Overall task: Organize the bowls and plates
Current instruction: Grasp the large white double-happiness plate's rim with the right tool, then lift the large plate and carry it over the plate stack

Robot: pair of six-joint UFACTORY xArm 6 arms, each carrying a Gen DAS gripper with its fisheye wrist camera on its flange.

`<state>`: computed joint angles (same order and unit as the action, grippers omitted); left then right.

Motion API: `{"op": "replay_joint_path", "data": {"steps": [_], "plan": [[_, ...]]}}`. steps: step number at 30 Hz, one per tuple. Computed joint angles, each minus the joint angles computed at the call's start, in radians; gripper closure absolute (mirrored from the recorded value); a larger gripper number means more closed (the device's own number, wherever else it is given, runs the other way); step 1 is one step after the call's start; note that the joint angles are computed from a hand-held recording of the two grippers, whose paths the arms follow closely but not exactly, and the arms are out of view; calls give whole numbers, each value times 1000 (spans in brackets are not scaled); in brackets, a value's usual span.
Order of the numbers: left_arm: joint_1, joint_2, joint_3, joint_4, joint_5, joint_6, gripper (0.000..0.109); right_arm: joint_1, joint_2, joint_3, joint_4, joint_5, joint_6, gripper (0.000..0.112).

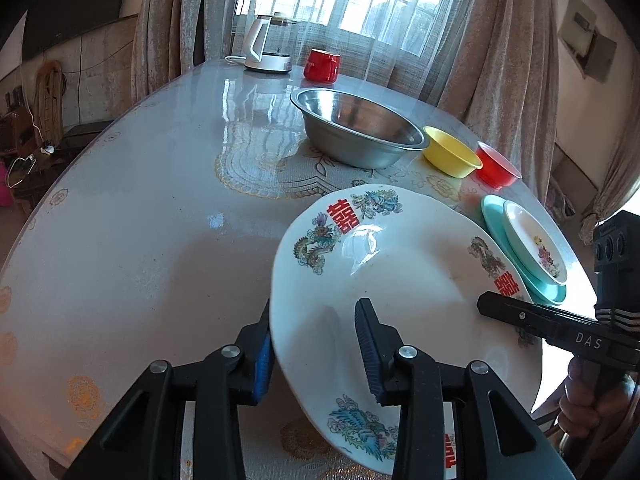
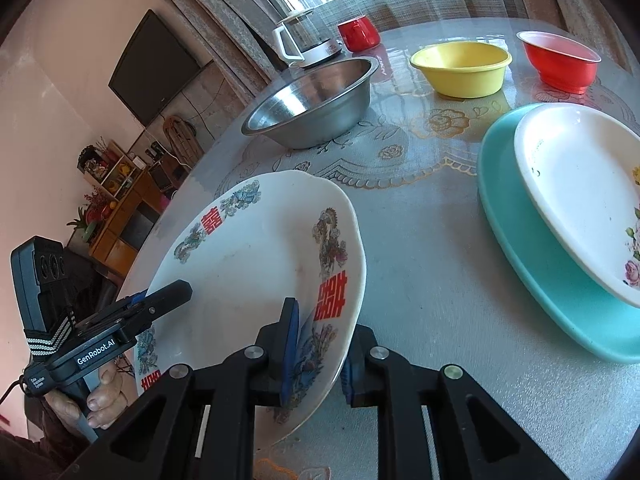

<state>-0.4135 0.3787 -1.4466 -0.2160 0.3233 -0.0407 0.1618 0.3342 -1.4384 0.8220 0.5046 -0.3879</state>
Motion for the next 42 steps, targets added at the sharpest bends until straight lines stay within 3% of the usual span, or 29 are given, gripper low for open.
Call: {"op": "replay_joint_path", "data": {"steps": [3, 12, 15, 22, 32, 42], "plan": [[-5, -5, 13, 124, -25, -81, 71, 3, 0, -5, -56, -3, 6, 91], [-30, 7, -3, 100, -58, -62, 71, 1, -29, 26, -200, -62, 17, 87], [-42, 22, -22, 155, -64, -99, 71, -7, -58, 57, -157, -94, -43, 87], [-80, 81, -130, 139, -58, -89, 71, -50, -105, 91, -84, -113, -120, 87], [-153, 262, -442, 125, 25, -63, 71, -141, -183, 147, -92, -147, -133, 86], [-217, 553, -940, 145, 227, -86, 71, -254, -189, 146, -186, -130, -82, 85]]}}
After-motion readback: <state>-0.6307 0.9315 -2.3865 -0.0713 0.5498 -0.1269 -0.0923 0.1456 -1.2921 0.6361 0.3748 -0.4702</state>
